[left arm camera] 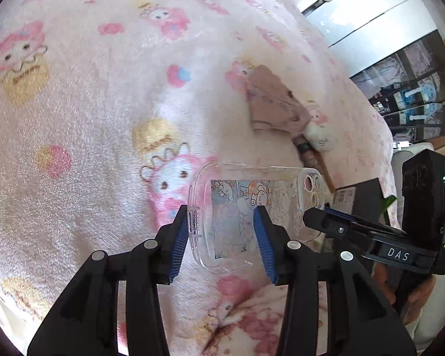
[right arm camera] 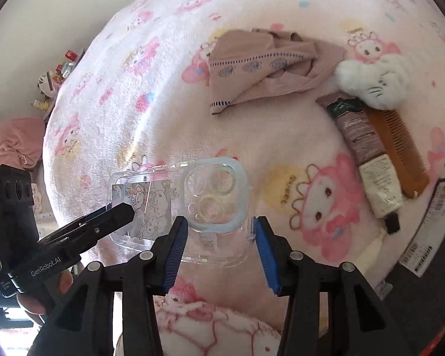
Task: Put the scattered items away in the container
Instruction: 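Lift the phone case with the left tool and carry it over the box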
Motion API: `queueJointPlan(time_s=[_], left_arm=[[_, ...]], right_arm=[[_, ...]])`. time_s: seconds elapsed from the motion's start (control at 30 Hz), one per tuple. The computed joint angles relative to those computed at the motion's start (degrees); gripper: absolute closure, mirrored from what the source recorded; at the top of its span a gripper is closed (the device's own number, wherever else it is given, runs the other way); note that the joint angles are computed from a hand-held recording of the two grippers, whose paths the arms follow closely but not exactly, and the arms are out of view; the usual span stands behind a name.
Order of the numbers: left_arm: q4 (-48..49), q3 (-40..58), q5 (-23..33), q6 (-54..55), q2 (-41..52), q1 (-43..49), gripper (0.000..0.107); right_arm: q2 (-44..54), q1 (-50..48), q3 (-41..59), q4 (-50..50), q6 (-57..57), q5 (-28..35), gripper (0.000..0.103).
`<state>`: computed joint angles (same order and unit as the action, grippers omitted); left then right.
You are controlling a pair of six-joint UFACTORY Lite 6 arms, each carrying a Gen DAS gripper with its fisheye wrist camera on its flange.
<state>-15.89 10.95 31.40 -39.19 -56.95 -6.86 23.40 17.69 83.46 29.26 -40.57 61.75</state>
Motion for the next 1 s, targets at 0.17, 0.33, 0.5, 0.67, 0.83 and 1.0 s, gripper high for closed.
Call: queueJointPlan(time_s=[0.17,0.33,0.5,0.67,0.83,1.0], left_arm=[[23.34,13.17,2.66,-27.60,4.04,-21.36,0.069],[37.64,28.66,-3.25,-42.67,21.96,-37.21,0.069],[36.07,48.33,-12.86,-38.08,50.02,-42.18,0.069],[11.62,75.82,-13.27,-10.77,78.99,-42.49,0.069],[7.92,104.76,-1.84,-4.60,101.62,-42.24,0.069],[6.25,112.15,1.20,-5.04,108.65,-41.99,0.068]], right_arm=[[-15.78,-13.99,-8.41,5.15,-6.52,6.96,0.060],[-22.19,-35.10,-8.90,9.07,-14.07,18.18,0.060],[-14.03,-56.12,-0.39,7.95,-21.95,22.73,0.060],[2.02,-65.61,14.27,5.90,-19.83,20.08,0.060],[13.26,-66.35,26.70,3.70,-14.46,16.37,0.060],[14.73,-63.82,25.89,0.55,-12.49,9.11,0.059]])
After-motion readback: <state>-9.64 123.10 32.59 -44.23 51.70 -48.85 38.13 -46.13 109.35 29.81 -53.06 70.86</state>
